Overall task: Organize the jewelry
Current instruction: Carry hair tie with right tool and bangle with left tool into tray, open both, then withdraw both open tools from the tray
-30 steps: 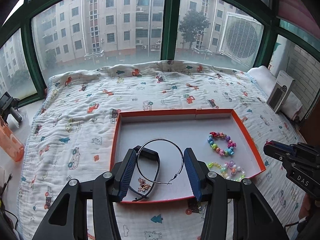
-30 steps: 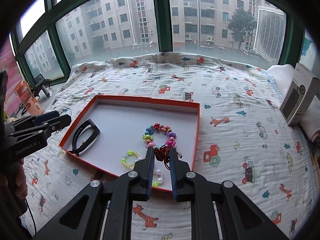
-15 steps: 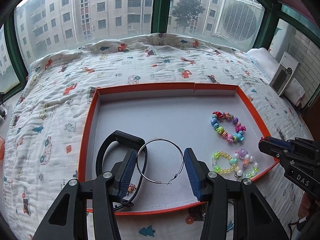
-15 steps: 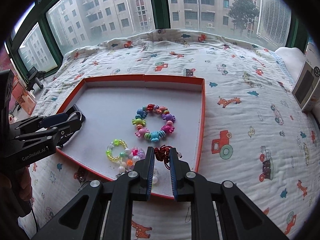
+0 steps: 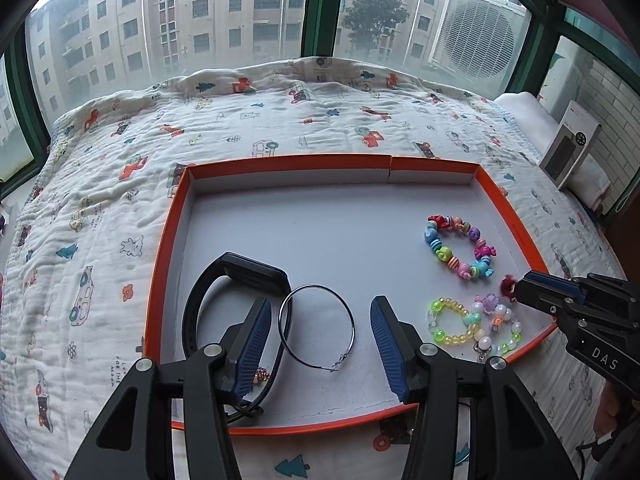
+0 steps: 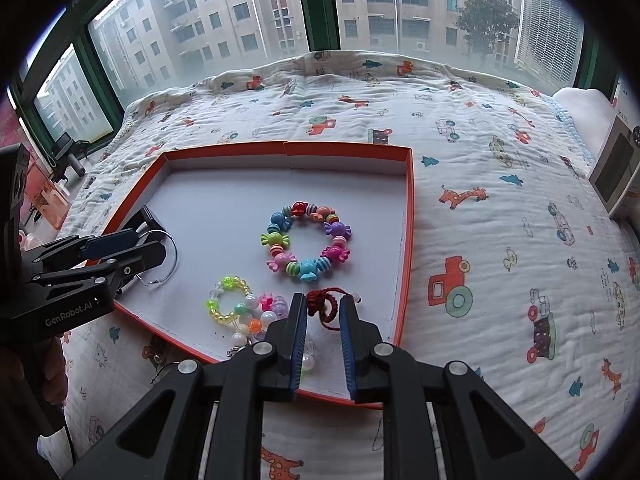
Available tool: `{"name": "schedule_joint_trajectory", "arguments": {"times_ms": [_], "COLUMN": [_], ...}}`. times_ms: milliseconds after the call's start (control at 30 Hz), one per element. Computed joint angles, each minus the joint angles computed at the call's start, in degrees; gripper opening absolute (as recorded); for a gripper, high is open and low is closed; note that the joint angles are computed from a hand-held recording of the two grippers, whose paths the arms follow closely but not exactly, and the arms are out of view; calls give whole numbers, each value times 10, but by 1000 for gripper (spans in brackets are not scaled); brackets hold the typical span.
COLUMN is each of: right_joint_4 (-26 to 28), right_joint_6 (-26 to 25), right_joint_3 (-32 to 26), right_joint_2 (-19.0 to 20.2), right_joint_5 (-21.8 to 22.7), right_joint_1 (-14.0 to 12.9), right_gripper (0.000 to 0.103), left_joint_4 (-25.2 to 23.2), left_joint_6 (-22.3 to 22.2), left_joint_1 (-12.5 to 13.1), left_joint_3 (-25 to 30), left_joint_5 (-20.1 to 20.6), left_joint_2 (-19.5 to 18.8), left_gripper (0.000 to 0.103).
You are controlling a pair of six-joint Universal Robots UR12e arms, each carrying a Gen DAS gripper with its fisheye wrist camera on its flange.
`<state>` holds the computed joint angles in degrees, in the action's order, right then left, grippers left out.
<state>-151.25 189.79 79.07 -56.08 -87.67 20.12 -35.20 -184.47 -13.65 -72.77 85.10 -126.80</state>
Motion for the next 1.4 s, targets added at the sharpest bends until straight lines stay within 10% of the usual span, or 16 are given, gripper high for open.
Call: {"name": "schedule_joint_trajectory", "arguments": {"times_ms": [367,1100,1400], "right_joint_4": [-20,-31,-36], "right_joint_6": [3,-11,-6], "right_joint_3": [13,85,88], "right_joint_2": [-12,-60,-57], "right_joint_5": [-1,10,27], "right_joint_1": [0,6,1], "right_gripper": [43,47,47], "left_joint_4": [9,0,5], "left_joint_6": [-3,71,34], "left_joint_1": [1,-6,-15], "left_joint_3": [-18,-125,-104], "left_joint_5": [-3,-79,-61], "left_joint_2": [17,89,66], "left_gripper": [58,58,35]}}
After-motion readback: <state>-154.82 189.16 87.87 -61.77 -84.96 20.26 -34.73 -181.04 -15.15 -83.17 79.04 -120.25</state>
